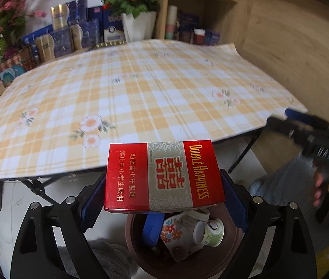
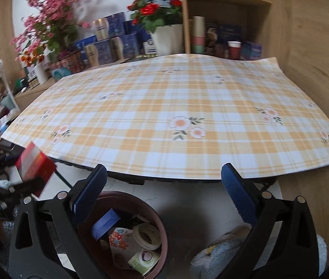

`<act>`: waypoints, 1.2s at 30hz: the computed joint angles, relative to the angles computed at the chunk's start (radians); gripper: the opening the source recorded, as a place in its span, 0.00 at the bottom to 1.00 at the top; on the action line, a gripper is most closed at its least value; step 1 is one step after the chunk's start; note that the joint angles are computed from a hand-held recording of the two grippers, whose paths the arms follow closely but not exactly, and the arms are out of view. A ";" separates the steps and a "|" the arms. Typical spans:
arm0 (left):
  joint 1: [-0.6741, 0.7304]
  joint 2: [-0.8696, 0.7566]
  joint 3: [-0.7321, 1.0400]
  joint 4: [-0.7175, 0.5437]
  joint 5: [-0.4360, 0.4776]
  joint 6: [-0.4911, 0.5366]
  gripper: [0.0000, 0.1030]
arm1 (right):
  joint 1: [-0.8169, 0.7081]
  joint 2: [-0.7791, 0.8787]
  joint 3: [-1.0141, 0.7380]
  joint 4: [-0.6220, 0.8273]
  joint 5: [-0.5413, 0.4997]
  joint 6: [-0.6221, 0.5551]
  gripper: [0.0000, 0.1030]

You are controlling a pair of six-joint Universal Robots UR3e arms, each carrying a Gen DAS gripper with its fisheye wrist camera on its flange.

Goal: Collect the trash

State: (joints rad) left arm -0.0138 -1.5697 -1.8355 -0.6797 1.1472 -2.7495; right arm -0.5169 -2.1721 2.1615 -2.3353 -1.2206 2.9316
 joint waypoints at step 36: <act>0.000 -0.030 -0.026 0.023 0.023 -0.034 0.90 | 0.012 -0.006 0.009 0.031 -0.026 0.005 0.94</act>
